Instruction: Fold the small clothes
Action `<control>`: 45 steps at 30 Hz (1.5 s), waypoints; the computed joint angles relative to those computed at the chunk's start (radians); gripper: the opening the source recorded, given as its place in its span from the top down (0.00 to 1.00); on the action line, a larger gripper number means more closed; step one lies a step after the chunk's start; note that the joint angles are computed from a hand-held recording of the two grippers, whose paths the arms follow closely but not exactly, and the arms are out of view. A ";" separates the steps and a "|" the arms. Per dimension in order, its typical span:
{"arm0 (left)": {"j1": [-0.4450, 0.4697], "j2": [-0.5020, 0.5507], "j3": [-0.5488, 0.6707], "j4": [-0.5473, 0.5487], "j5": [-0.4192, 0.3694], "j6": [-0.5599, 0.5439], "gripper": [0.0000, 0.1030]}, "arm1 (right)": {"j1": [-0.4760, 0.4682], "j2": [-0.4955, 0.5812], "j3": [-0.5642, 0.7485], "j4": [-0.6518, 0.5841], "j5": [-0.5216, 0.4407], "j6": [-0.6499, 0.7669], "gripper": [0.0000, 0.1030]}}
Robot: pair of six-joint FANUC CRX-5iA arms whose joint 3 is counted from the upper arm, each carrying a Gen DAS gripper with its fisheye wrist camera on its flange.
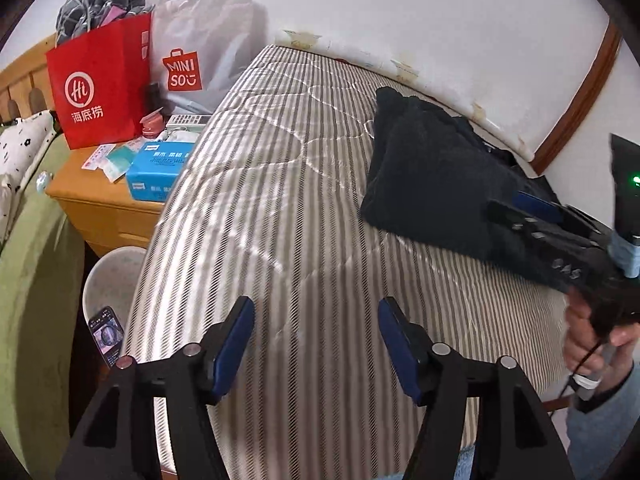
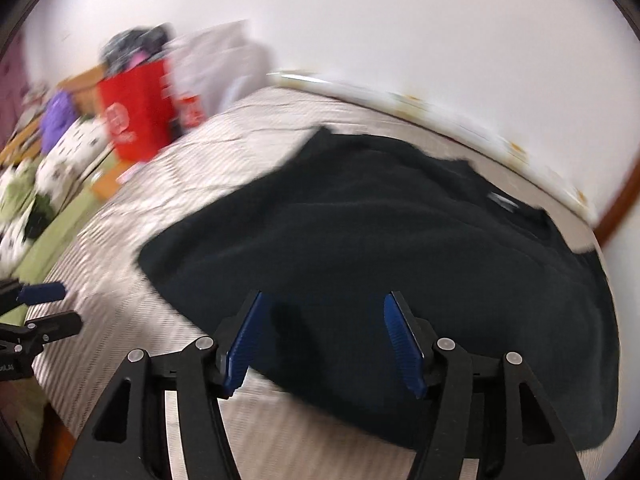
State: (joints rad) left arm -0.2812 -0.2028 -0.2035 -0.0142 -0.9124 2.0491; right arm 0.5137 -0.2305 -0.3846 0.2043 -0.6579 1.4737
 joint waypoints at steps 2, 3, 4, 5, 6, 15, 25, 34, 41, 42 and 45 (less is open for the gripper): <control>0.021 -0.033 -0.040 0.023 0.019 -0.010 0.37 | 0.051 0.000 -0.010 0.017 0.002 0.012 0.39; 0.029 -0.041 -0.050 0.033 0.023 -0.014 0.37 | 0.081 0.003 -0.019 0.036 0.002 0.020 0.38; 0.045 -0.057 -0.073 0.055 0.034 -0.026 0.37 | 0.100 0.009 -0.028 0.059 0.007 0.016 0.37; 0.057 -0.064 -0.086 0.070 0.042 -0.033 0.37 | 0.129 0.020 -0.046 0.109 0.012 0.005 0.37; 0.063 -0.073 -0.096 0.076 0.045 -0.034 0.37 | 0.141 0.030 -0.055 0.141 0.015 -0.010 0.37; 0.107 -0.097 -0.152 0.158 0.078 -0.080 0.36 | 0.148 0.088 -0.115 0.350 0.131 -0.206 0.45; 0.019 0.005 -0.020 0.094 0.028 -0.030 0.36 | -0.041 -0.041 0.005 -0.001 0.196 -0.097 0.86; -0.117 0.176 0.162 0.110 0.091 -0.082 0.35 | -0.570 -0.011 0.220 -0.617 0.004 0.345 0.87; -0.227 0.371 0.364 0.125 0.073 -0.136 0.35 | -0.877 0.147 0.320 -0.836 -0.227 0.475 0.84; -0.238 0.388 0.379 0.137 0.077 -0.155 0.35 | -0.909 0.163 0.330 -0.870 -0.265 0.495 0.83; -0.269 0.426 0.405 0.164 0.109 -0.215 0.30 | -0.938 0.145 0.298 -0.871 -0.253 0.512 0.74</control>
